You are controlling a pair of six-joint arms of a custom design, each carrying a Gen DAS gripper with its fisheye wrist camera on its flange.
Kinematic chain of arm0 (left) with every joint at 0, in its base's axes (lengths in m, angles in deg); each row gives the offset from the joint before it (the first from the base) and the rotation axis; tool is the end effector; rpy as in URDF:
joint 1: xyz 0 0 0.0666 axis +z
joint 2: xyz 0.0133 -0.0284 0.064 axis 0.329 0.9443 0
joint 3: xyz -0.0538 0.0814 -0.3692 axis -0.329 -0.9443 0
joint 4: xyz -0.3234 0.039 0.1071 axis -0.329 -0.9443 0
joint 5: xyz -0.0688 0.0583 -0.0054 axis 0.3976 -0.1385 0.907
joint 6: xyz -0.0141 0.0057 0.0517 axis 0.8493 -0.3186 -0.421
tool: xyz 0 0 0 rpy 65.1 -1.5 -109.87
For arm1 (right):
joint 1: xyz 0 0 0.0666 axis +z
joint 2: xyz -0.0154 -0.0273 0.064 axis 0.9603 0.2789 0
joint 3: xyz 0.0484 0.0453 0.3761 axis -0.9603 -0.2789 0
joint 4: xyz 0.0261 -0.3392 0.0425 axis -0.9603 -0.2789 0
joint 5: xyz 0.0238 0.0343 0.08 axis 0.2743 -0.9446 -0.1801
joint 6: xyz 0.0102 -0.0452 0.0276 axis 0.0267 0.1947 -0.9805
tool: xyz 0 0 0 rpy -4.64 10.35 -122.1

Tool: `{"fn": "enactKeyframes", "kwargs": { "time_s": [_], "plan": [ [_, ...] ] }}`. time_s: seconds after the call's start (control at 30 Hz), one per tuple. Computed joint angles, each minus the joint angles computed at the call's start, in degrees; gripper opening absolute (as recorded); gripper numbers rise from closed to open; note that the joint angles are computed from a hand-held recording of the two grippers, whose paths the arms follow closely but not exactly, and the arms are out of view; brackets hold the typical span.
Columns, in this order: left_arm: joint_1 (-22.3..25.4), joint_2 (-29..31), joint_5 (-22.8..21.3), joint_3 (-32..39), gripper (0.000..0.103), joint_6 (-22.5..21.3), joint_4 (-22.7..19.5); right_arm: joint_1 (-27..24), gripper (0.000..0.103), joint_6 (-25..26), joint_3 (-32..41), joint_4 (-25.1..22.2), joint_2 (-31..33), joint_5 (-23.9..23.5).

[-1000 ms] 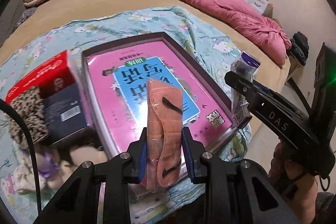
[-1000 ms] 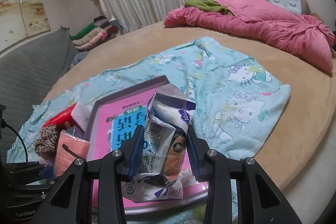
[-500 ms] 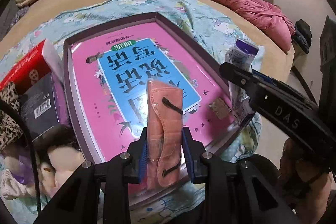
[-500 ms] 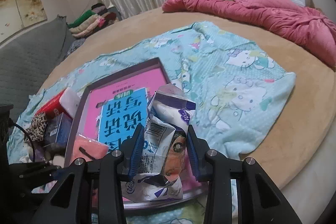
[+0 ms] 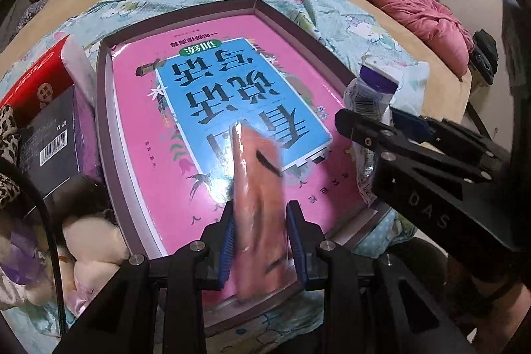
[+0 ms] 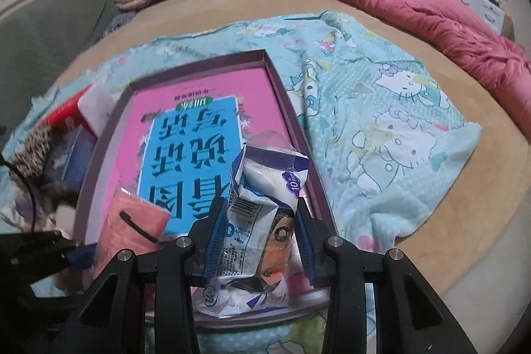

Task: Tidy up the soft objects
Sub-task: 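Carry the pink towel and snack bag onto the pink book tray and release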

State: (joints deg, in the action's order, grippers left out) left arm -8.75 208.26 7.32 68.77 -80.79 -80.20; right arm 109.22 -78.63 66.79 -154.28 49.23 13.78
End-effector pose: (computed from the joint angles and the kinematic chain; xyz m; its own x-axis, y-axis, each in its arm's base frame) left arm 0.5486 -0.2960 0.4455 -0.8614 0.2981 -0.4112 0.3886 0.9082 -0.1556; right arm 0.5366 0.3673 0.4493 -0.7979 0.0354 -0.6018 0.0029 0.9985 0.0549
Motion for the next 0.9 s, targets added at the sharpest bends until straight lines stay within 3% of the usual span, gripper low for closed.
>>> {"fn": "enactKeyframes", "kwargs": {
  "time_s": [0.5, 0.6, 0.73, 0.9],
  "plan": [
    [1.0, -1.1, 0.7, -2.4, 0.03, 0.2, 1.9, 0.3, 0.043, 0.8, 13.1, -9.3, 7.0, 0.6],
    [1.2, -1.6, 0.7, -3.0, 0.03, 0.2, 2.7, -0.2, 0.044, -0.5, 11.5, -8.6, 6.3, -0.5],
    [1.6, -1.8, 1.6, -3.6, 0.031, 0.6, 3.2, -0.2, 0.048, -1.7, 4.4, -3.9, 2.5, 0.7],
    [1.6, -2.1, 2.3, -4.6, 0.045, -0.1, 3.0, 0.0, 0.055, -2.6, 1.5, -1.7, 0.6, 2.5]
  ]
}}
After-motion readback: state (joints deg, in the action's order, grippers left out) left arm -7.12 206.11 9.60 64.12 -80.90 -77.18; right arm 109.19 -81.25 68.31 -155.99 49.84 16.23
